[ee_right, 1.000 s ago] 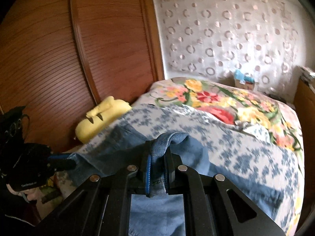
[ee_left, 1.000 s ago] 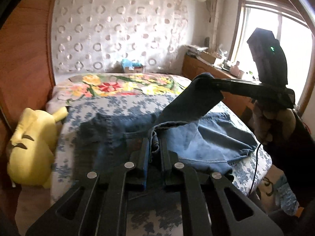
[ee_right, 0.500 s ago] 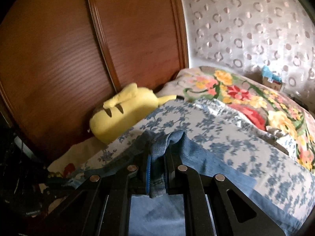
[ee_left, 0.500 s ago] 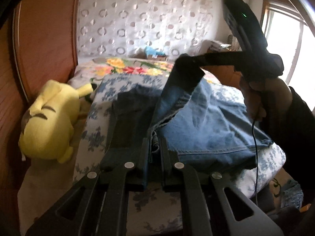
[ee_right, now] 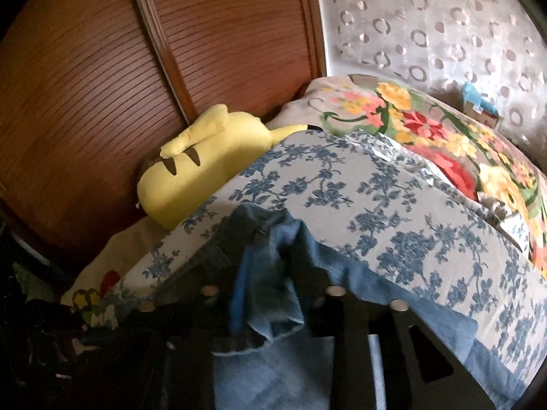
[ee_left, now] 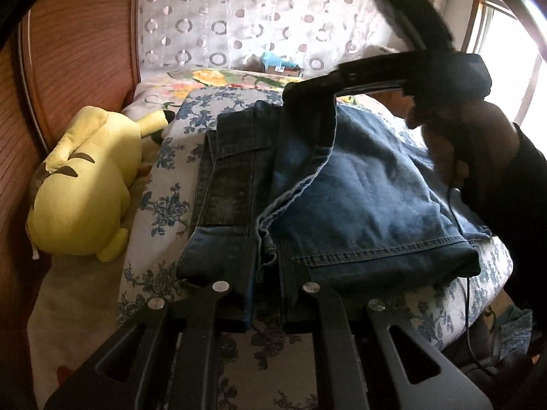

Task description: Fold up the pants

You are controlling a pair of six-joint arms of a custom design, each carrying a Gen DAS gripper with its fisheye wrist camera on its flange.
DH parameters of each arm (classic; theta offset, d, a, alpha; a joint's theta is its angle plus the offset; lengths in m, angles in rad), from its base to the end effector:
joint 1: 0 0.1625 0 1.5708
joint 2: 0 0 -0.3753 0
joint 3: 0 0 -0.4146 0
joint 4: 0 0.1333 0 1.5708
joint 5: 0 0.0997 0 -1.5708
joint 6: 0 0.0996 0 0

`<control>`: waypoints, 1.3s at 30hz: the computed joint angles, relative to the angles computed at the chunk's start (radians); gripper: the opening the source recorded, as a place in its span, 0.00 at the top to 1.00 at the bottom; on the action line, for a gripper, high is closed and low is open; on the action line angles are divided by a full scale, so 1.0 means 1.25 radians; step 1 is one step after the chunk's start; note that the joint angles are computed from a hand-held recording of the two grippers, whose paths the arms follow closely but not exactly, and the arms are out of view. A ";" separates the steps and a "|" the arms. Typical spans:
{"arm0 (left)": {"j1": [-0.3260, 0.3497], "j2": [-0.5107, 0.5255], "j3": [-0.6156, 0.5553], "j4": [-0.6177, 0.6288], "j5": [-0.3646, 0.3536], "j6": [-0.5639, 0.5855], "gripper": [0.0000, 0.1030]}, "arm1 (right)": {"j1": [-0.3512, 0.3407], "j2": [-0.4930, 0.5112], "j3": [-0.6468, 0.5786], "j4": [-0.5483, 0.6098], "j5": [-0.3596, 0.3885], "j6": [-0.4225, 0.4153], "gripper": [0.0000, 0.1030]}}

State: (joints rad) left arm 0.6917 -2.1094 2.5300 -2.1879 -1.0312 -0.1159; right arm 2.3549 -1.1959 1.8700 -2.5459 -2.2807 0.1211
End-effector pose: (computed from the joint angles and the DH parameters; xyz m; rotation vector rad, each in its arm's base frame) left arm -0.1137 -0.3337 0.2510 0.9367 2.5320 -0.5899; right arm 0.4573 -0.3616 0.2104 0.6882 -2.4360 0.7543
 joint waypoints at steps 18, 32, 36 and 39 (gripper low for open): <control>-0.045 0.076 -0.027 -0.099 0.038 0.012 0.39 | 0.160 -0.264 0.227 0.085 -0.168 0.217 0.61; -0.056 0.227 -0.062 -0.183 0.014 0.053 0.39 | 0.253 -0.412 0.324 0.362 -0.236 0.551 0.61; -0.049 0.277 -0.080 -0.184 0.042 0.062 0.39 | 0.253 -0.413 0.348 0.376 -0.239 0.596 0.61; -0.036 0.303 -0.088 -0.177 0.071 0.068 0.39 | 0.246 -0.409 0.370 0.336 -0.222 0.586 0.61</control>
State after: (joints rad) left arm 0.6461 -1.7311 2.4195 -2.4091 -0.9426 -0.0314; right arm 2.6622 -1.7065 2.3322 -2.1263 -2.5576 0.8535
